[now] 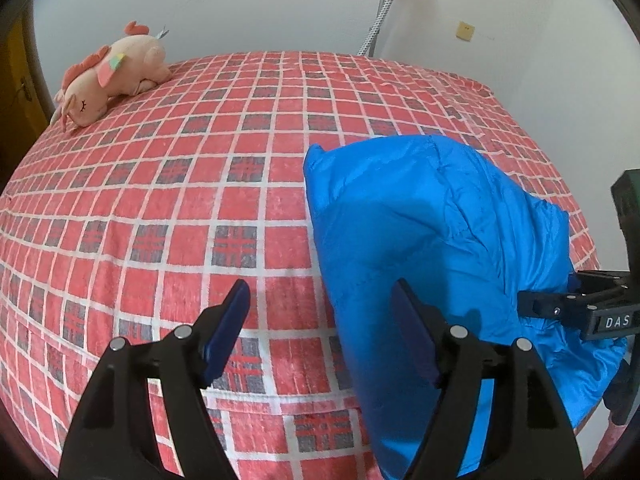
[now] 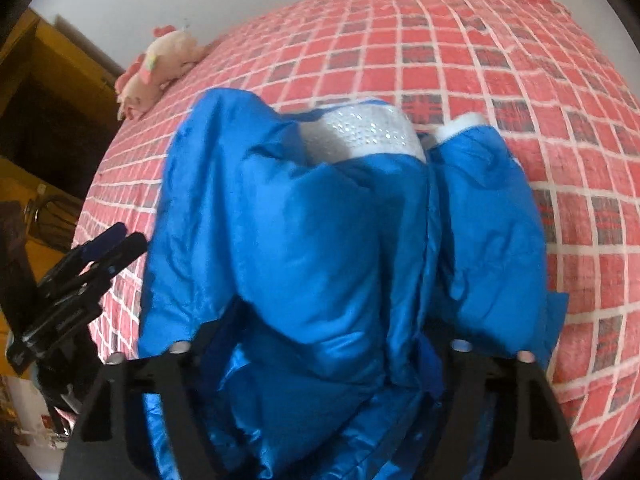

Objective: Fold large clothes
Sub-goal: 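Grasp the jacket bundle edge with the right gripper and fold it over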

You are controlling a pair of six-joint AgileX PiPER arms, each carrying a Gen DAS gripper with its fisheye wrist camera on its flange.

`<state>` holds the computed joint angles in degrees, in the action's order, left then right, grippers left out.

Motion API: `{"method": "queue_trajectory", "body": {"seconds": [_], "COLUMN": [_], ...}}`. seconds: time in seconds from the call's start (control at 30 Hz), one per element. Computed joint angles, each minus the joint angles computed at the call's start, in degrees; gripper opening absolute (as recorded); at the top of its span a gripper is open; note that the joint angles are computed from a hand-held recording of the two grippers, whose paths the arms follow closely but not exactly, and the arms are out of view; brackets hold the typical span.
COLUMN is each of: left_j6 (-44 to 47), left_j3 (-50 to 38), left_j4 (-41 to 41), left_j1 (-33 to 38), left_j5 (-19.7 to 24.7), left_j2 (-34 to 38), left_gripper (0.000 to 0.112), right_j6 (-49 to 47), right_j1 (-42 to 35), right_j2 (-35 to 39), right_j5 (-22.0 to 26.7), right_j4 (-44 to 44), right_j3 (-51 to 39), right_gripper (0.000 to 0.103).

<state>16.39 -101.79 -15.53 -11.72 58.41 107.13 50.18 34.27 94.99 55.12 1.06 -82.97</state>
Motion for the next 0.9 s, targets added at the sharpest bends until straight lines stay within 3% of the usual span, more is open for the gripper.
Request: {"method": "queue_trajectory", "body": {"seconds": [0.17, 0.27, 0.4, 0.63, 0.8, 0.9], "left_j6": [-0.5, -0.3, 0.0, -0.3, -2.2, -3.3], "left_j3": [-0.2, 0.7, 2.0, 6.1, 8.0, 8.8], "left_j4": [-0.8, -1.5, -3.2, -3.7, -1.1, 0.7], "left_j1": [0.8, 0.8, 0.5, -4.8, -10.5, -13.5], "left_j5": [0.6, 0.8, 1.0, -1.4, -2.7, -2.9], "left_j2": [0.6, -0.3, -2.9, -9.5, -10.7, -9.7], "left_gripper": [0.073, 0.073, 0.073, 0.073, 0.073, 0.073], "right_j6": [1.6, 1.6, 2.4, 11.1, 18.0, 19.8], "right_j1": [2.5, 3.3, 5.4, 13.8, 13.8, 10.9], "right_j2": [-1.0, -2.3, -6.7, -14.5, -24.2, -29.3], "right_j5": [0.0, 0.4, 1.1, 10.0, 9.8, 5.8], "right_j4": [-4.7, -5.7, -8.4, -21.1, -23.0, -20.2], "right_j3": [-1.5, -2.3, -3.6, -4.7, 7.3, 16.6], "right_gripper": [0.031, 0.020, 0.015, 0.013, 0.013, 0.013]}}
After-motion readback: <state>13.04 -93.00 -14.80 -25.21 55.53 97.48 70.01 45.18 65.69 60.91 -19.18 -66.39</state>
